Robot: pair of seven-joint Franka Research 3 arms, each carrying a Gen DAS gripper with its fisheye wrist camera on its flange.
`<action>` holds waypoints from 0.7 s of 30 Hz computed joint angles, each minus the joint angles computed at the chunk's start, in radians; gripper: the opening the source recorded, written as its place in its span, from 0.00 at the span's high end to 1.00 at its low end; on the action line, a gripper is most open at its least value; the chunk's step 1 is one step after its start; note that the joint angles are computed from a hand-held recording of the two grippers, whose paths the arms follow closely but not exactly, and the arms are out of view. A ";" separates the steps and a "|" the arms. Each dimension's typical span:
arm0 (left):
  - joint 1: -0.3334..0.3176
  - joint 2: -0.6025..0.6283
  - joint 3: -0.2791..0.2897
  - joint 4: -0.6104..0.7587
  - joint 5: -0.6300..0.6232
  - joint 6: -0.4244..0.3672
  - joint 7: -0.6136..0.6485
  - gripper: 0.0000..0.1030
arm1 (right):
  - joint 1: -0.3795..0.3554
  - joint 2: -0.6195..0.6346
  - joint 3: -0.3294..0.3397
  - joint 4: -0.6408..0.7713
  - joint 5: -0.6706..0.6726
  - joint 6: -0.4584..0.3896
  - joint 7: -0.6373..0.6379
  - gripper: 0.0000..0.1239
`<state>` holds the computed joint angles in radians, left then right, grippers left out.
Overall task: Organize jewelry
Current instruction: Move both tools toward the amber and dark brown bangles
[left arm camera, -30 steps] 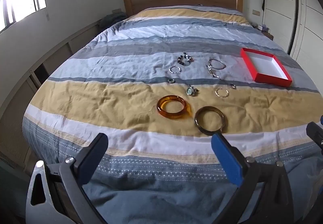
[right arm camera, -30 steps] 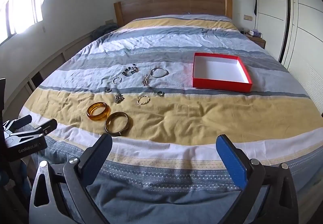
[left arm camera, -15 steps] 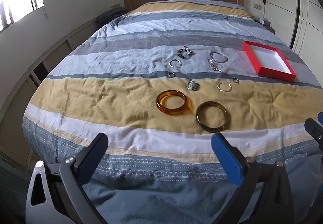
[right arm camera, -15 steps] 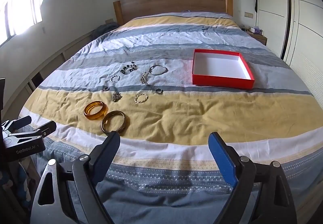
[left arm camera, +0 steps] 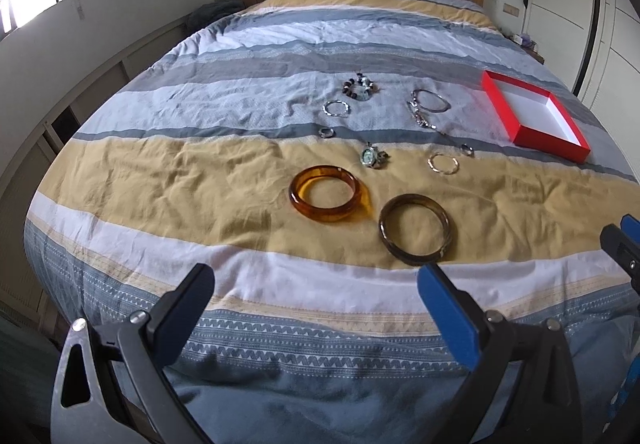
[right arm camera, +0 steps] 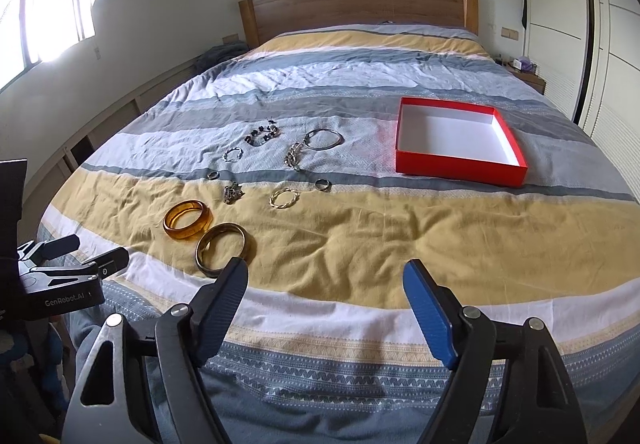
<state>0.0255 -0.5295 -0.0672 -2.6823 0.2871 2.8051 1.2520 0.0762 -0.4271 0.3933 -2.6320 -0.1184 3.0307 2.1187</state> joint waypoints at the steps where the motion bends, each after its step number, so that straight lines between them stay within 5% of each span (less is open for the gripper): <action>1: -0.007 0.005 0.000 0.001 -0.005 0.001 0.001 0.01 | 0.001 0.006 -0.003 0.001 0.000 0.006 -0.003 0.36; 21: -0.028 0.139 0.005 0.075 -0.069 0.019 0.024 0.05 | 0.033 0.102 -0.065 0.021 0.050 0.046 -0.069 0.41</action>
